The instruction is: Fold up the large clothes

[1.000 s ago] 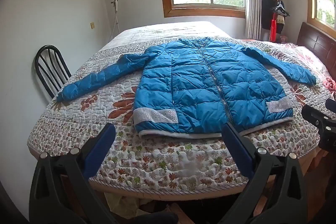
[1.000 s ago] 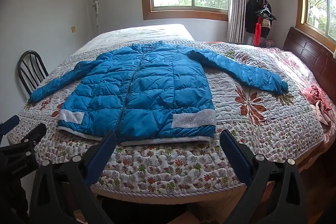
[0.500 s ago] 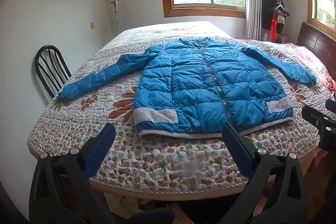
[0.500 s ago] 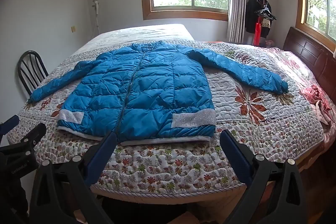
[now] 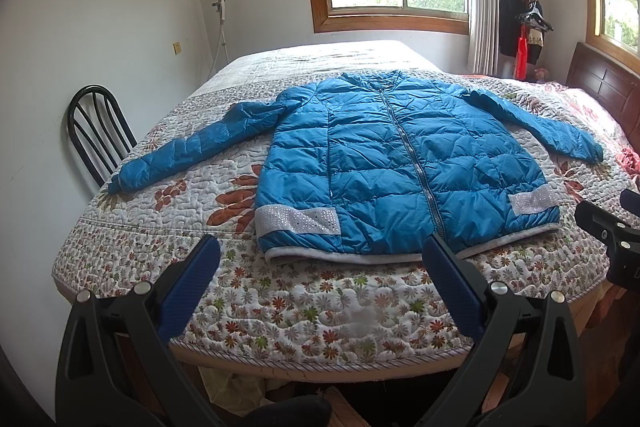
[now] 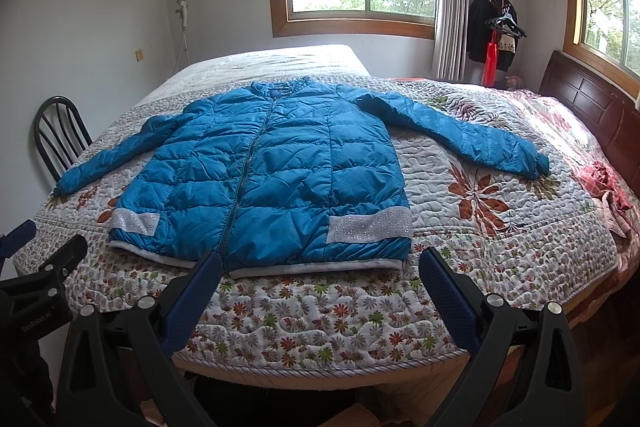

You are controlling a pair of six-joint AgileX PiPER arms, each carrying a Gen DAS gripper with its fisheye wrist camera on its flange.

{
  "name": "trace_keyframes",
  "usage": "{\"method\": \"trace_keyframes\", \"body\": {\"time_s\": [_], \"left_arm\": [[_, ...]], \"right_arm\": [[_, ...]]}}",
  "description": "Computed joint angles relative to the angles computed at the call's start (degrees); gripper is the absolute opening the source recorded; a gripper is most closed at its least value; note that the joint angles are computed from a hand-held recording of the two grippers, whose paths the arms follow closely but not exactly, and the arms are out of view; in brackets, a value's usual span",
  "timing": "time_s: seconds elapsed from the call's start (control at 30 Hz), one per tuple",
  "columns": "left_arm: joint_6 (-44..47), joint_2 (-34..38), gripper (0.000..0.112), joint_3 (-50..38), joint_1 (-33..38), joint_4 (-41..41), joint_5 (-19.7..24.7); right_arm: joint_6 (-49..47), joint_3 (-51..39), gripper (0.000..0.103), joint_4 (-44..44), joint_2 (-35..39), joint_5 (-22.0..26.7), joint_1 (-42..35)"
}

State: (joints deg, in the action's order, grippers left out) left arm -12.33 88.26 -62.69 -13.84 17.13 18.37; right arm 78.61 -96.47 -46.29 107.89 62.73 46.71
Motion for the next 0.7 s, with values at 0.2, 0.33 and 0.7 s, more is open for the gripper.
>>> {"method": "trace_keyframes", "body": {"time_s": [0.2, 0.33, 0.7], "left_arm": [[0.26, 0.0, 0.1, 0.02, 0.02, -0.22, -0.05], [0.16, -0.02, 0.1, 0.05, 0.03, -0.11, -0.1], [-0.08, -0.02, 0.1, 0.14, 0.03, 0.19, -0.27]], "right_arm": [[-0.02, -0.02, 0.099, 0.01, 0.0, 0.04, -0.01], [-0.01, -0.06, 0.099, -0.01, -0.01, 0.08, 0.02], [-0.13, -0.1, 0.099, 0.07, -0.04, 0.04, -0.07]]}}
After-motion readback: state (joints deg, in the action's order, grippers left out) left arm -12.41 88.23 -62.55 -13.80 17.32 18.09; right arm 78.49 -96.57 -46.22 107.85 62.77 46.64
